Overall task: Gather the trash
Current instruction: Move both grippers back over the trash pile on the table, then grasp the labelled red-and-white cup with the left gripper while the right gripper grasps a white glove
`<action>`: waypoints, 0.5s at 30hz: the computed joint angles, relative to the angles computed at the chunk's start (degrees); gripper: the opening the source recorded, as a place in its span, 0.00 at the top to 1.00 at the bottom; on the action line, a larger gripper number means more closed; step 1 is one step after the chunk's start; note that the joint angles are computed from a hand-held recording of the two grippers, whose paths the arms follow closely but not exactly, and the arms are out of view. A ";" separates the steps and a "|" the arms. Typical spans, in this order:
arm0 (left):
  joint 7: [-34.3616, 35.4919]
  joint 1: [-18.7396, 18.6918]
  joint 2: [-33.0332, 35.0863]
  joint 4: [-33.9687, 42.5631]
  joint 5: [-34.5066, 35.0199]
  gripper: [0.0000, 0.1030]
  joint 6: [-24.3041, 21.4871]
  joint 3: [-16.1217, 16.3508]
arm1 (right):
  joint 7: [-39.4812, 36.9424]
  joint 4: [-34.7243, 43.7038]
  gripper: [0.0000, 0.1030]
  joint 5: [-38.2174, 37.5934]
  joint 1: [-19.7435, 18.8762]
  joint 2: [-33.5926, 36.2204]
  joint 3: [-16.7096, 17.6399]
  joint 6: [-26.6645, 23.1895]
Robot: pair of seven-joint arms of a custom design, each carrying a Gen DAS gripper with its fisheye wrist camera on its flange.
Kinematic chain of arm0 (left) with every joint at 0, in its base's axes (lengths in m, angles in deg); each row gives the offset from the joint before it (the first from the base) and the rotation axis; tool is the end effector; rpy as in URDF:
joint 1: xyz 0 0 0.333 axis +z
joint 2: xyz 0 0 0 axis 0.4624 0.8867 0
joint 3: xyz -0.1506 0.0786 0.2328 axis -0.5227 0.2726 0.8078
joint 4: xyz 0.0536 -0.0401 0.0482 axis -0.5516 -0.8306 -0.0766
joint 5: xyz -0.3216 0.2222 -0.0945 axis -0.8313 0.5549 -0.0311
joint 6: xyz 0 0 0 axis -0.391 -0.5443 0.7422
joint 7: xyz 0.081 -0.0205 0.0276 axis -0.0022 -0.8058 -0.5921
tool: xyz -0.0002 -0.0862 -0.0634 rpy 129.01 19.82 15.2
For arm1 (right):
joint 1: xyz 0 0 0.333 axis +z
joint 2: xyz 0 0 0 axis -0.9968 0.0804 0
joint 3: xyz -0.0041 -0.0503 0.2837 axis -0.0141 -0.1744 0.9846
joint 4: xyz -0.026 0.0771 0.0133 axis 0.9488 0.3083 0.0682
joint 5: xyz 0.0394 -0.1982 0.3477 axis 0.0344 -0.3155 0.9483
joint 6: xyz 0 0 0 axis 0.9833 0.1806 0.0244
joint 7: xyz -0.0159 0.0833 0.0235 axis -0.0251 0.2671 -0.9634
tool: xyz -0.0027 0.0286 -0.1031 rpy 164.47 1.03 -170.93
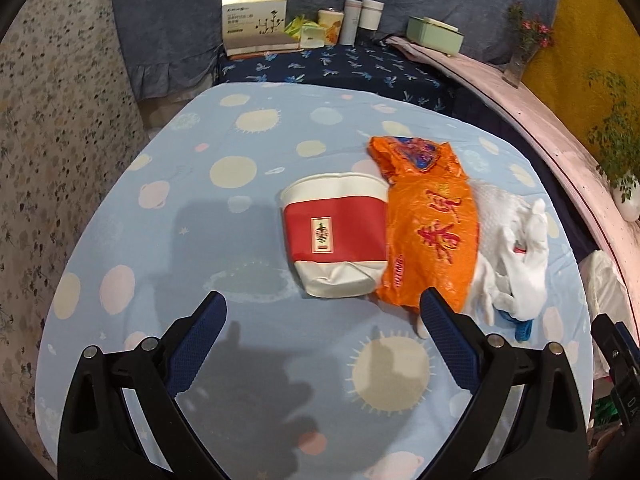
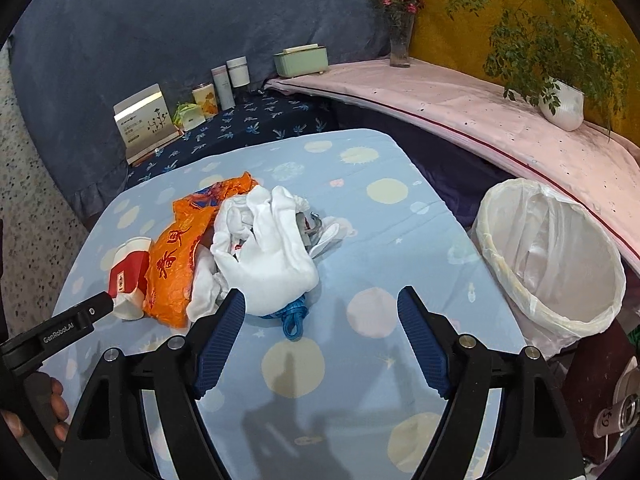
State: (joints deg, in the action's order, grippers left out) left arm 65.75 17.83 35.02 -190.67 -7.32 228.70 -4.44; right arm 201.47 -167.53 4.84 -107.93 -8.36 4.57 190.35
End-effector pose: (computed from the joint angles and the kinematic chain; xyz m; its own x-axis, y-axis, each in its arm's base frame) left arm 0.4853 -0.2344 0.3506 0.1329 -0.9832 0.1249 -0.7935 -0.1810 -0.5810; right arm 0.4398 0.0381 0.3577 -0.1700 -0.9800 -0.1038 -0.6798 0.1929 -0.7076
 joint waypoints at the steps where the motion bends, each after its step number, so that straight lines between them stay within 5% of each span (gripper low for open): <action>1: 1.13 0.16 0.56 0.17 -1.37 0.10 0.37 0.24 | 0.19 0.64 0.27 -0.03 -1.45 0.60 1.75 -0.04; 9: 9.46 0.10 5.86 3.50 -10.65 0.10 2.75 2.07 | 4.10 6.36 0.27 -3.83 -16.93 5.30 17.48 -0.79; 15: 18.58 -0.88 10.52 7.15 -20.62 0.10 3.66 2.97 | 9.63 10.58 0.27 -9.81 -34.11 8.18 33.71 -1.37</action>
